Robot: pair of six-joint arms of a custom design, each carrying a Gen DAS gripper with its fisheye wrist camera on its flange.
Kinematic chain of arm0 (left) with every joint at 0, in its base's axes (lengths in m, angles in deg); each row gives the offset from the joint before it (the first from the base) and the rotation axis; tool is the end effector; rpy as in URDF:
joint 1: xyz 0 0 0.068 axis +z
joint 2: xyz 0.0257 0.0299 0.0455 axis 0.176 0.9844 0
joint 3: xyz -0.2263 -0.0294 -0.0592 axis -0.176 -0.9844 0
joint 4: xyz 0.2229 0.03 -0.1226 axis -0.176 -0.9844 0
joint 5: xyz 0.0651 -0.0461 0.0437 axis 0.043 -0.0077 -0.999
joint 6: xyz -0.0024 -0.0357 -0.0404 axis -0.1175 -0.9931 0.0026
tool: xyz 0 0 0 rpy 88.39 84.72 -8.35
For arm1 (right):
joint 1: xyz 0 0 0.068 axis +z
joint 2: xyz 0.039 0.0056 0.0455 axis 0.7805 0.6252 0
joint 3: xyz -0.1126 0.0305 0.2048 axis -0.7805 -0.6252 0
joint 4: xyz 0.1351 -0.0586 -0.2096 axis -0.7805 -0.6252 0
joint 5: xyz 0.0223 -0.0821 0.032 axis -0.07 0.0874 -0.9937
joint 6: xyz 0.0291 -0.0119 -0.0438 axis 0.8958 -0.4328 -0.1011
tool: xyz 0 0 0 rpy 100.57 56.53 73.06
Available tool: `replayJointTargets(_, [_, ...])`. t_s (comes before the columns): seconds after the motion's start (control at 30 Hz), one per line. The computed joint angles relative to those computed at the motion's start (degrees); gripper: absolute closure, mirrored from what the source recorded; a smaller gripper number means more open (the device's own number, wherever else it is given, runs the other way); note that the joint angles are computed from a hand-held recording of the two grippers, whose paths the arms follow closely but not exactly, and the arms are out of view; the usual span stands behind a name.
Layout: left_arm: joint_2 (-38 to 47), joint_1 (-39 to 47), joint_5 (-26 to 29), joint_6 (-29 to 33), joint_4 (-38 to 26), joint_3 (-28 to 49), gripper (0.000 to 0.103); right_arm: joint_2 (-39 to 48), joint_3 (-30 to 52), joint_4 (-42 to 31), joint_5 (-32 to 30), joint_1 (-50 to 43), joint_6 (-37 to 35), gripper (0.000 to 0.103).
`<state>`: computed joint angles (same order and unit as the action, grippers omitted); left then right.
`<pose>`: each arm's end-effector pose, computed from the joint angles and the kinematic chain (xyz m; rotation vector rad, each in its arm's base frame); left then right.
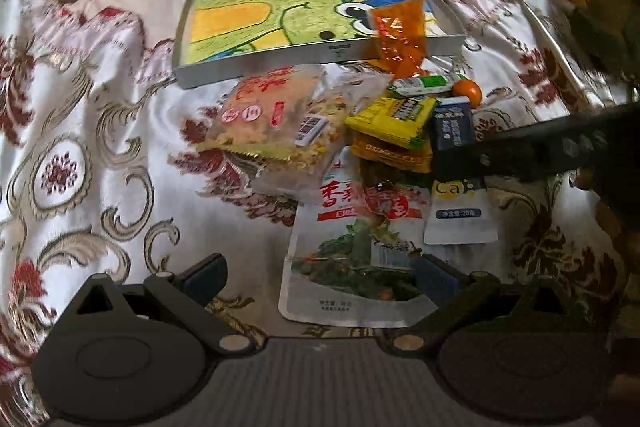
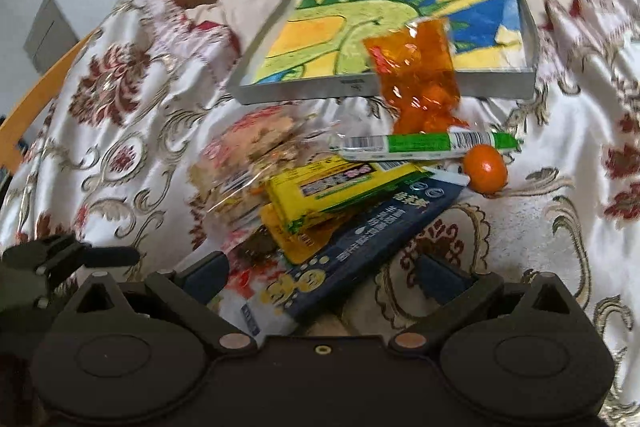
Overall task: Organize snacks
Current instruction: 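Reach the right gripper to the blue calcium packet and close on it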
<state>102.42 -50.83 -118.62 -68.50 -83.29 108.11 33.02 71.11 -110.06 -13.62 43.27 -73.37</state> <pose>0.1433 -0.2190 0.1372 -0.1998 2.5236 0.0299 0.3051 -0.0204 0.1523 -0.8664 2.4331 0.7111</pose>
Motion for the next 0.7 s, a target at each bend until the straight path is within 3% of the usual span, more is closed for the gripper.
replayJointTargets(0.13, [0.67,0.61,-0.78,3.22,0.04,1.16,0.001,1.71,-0.23,3.45,0.28,1.17,3.76,0.003])
replayJointTargets(0.2, [0.63,1.21,-0.27,4.81,0.65,1.33,0.001,1.10,-1.68,5.91,1.24,1.87,3.67,0.008])
replayJointTargets(0.3, [0.25,1.53,0.21,6.58,1.96,1.09,0.001,-0.93,-4.11,8.89,3.19,2.08,3.28,0.023])
replayJointTargets(0.33, [0.20,1.42,0.21,6.93,2.17,1.12,0.001,-1.32,-4.22,8.93,3.35,1.65,3.53,0.033])
replayJointTargets(0.47, [0.12,1.11,0.15,9.39,2.95,1.43,0.001,-0.56,-1.58,4.69,1.81,-1.08,3.76,0.059])
replayJointTargets(0.53, [0.60,1.30,0.20,11.20,2.66,2.27,0.001,0.29,-0.14,1.71,0.43,-2.18,3.17,0.064])
replayJointTargets(0.7, [1.59,1.83,0.70,14.14,2.21,3.91,0.001,5.05,4.32,-2.83,-2.19,-2.18,6.28,0.064])
